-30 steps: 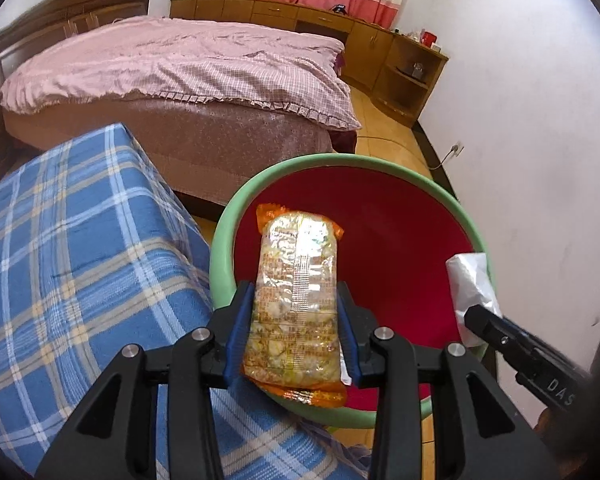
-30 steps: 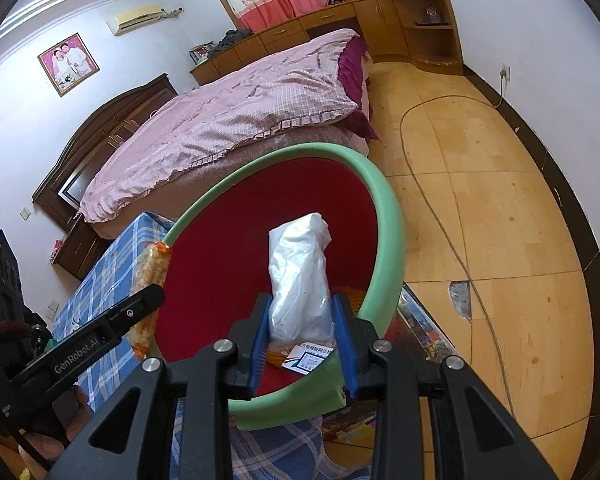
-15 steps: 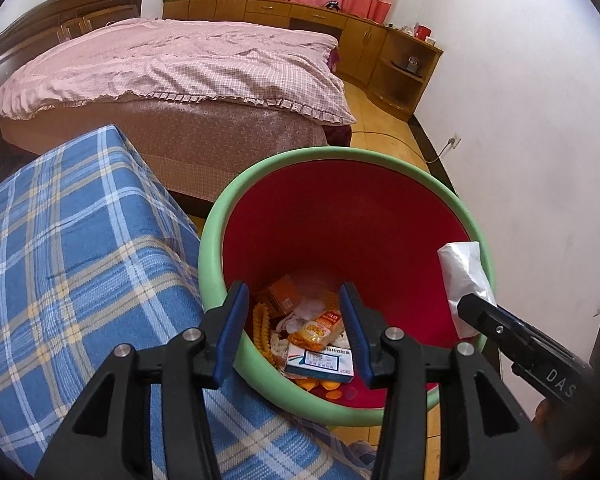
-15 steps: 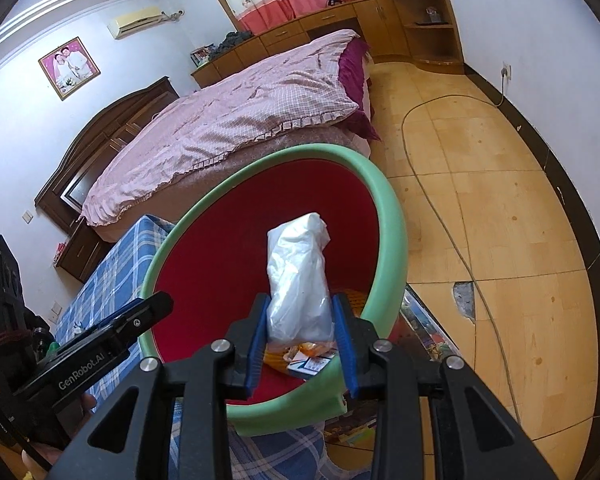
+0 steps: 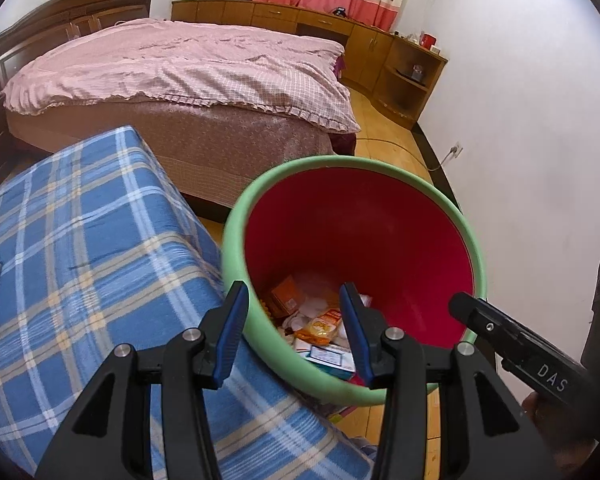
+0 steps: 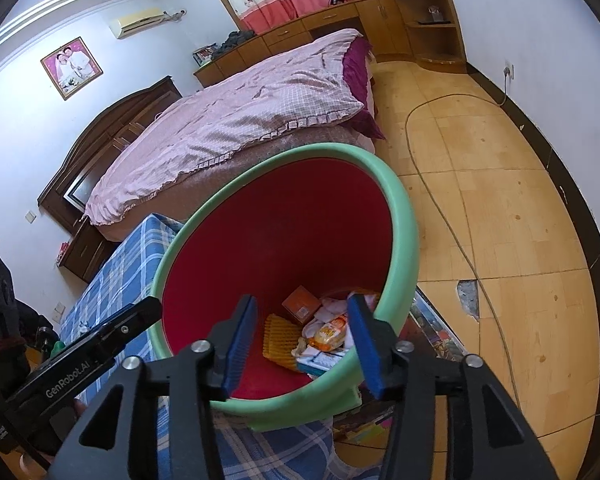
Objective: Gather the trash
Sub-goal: 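Open the left tool to drop the snack bag while the right tool drops the white bag, then move both tools back to the table toward the keychain and blue hook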
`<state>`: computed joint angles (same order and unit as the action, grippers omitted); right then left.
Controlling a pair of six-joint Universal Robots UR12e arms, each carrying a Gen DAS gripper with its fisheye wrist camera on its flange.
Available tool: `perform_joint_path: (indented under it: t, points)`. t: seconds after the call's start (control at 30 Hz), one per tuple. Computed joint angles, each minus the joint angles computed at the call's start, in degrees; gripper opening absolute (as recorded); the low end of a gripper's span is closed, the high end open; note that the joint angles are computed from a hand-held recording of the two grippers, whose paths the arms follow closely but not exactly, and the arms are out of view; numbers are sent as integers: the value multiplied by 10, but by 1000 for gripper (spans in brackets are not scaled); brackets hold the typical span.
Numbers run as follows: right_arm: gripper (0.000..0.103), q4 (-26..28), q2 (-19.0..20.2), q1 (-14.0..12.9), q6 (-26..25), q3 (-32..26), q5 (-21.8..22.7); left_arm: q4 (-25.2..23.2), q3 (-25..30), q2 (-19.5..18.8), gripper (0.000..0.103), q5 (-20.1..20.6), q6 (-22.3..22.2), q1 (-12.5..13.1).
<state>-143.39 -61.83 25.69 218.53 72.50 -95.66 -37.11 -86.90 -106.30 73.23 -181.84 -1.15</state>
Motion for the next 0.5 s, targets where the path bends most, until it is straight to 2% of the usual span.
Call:
perform_joint_path:
  t: [0.5]
  points:
    - [59,-4,8,22,-22,-28,-10,33,-41,46,47,29,-35,35]
